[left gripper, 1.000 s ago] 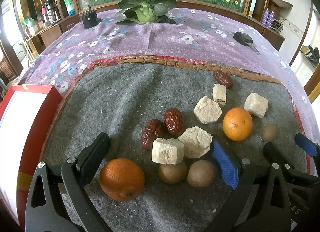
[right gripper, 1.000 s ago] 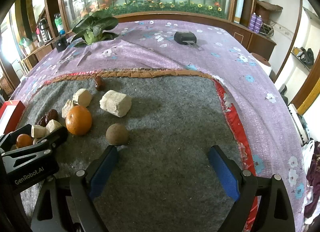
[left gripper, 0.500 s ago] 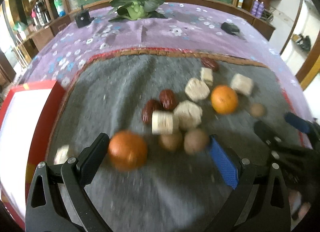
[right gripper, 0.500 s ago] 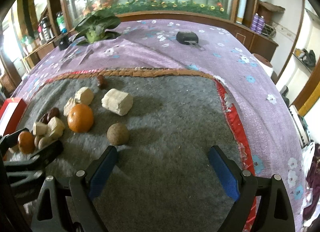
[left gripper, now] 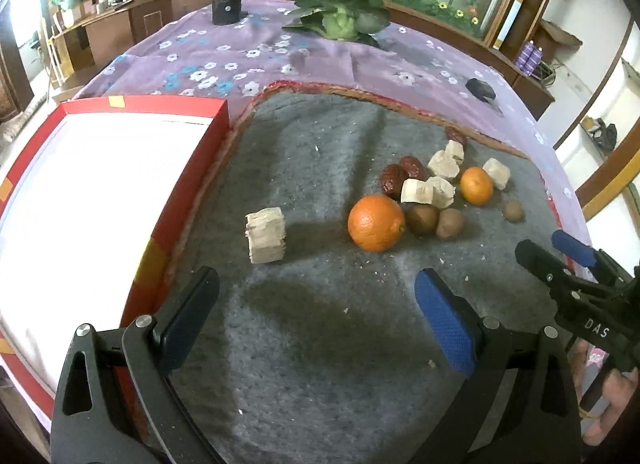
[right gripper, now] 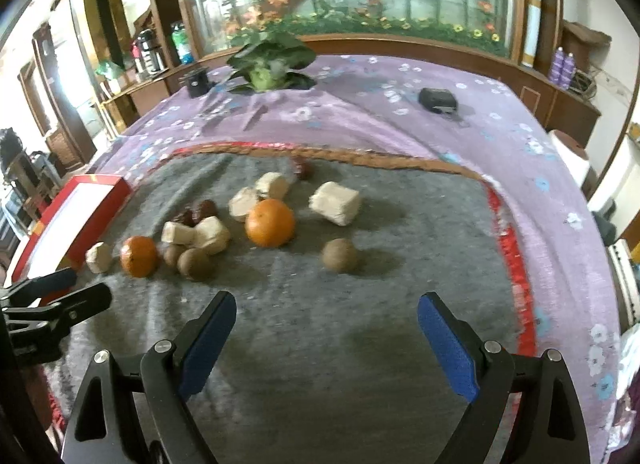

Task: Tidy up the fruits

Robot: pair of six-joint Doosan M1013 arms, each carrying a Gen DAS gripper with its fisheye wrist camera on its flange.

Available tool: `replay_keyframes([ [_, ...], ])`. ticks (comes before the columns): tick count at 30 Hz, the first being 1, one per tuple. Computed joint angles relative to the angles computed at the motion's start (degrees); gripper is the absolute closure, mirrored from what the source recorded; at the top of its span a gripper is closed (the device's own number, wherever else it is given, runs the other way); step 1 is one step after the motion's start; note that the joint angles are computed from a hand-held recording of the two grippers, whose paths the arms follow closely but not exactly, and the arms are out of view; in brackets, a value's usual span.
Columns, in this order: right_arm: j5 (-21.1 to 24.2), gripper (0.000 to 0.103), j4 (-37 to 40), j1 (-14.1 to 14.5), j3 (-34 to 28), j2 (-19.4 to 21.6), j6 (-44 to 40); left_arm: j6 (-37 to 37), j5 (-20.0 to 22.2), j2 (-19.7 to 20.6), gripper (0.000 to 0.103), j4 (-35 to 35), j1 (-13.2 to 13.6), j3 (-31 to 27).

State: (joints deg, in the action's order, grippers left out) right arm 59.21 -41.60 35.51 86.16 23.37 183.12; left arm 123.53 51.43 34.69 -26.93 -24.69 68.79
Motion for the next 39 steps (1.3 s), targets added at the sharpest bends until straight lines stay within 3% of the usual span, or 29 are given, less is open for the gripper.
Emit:
replay_keyframes([
  [4, 1.2, 0.011, 0.1, 0.5, -1.2, 0.6, -2.4, 2.3, 1.2, 0.6, 0.004, -2.1, 0.8, -0.9],
  [16, -1.3, 0.016, 0.9, 0.1, -1.4, 0.8, -5.4, -1.6, 0.4, 2.1, 0.008, 0.6, 0.9, -3.0],
  [24, -1.7, 0.016, 1.6, -0.3, -1.5, 0.9, -5.6, -2.9, -3.7, 1.2, 0.008, 4.6, 0.0, -1.7],
  [39, -1.9, 0.016, 0.6, -0.5, 1.1, -0.9, -1.6, -1.3, -3.1, 1.4, 0.011, 5.8, -0.2, -2.3],
])
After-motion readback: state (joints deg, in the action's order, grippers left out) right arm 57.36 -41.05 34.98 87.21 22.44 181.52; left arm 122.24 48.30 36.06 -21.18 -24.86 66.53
